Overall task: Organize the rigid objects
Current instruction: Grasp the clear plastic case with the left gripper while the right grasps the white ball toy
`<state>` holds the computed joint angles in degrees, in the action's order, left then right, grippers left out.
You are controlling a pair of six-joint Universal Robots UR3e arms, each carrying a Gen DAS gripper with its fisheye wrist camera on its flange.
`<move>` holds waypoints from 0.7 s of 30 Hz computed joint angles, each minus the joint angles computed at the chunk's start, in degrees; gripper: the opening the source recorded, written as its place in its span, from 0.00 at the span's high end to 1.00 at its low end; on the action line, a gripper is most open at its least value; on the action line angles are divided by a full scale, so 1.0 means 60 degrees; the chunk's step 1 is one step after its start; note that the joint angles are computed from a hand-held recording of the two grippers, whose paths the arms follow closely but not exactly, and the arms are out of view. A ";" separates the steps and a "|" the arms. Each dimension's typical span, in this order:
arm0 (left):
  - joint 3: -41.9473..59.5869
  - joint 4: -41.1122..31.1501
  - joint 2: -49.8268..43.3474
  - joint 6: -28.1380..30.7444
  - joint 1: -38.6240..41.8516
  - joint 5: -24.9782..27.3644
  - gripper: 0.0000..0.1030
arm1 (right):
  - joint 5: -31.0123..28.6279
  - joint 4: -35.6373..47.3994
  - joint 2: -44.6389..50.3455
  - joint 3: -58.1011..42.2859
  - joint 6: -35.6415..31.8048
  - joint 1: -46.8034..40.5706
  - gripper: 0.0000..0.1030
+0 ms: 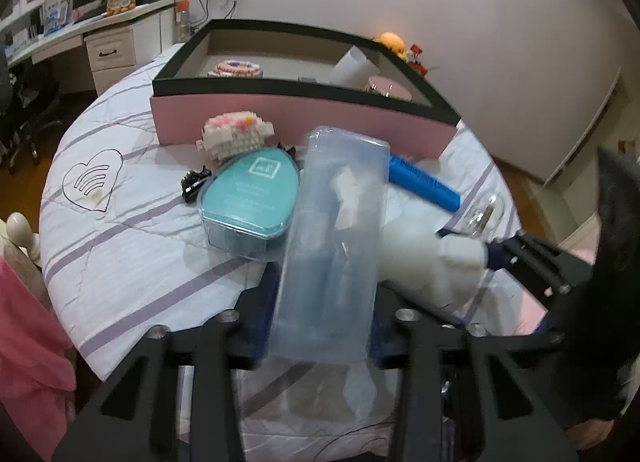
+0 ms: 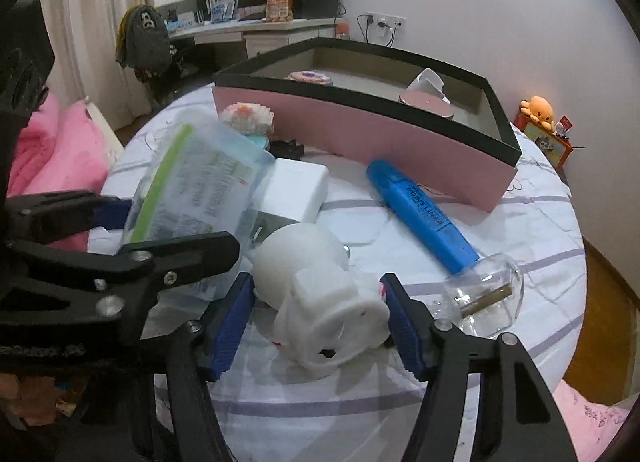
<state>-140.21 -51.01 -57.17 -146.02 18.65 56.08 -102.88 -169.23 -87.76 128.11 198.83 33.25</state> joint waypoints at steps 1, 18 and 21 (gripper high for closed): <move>0.0016 -0.0065 0.0011 0.0034 0.0054 -0.0056 0.65 | 0.0174 -0.0197 -0.0157 0.0185 0.0054 -0.0092 0.37; 0.0911 -0.3151 0.2159 0.1744 0.2013 -0.0971 0.68 | 0.0431 -0.0339 -0.1134 0.0439 0.0457 -0.0384 0.37; 0.1227 -0.3503 0.2207 0.1977 0.2405 -0.1192 0.68 | 0.0272 -0.0117 -0.1326 0.0216 0.0503 -0.0351 0.37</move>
<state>-132.84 -72.03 -43.93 -134.16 33.08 48.92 -101.25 -169.93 -95.72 129.41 201.84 31.14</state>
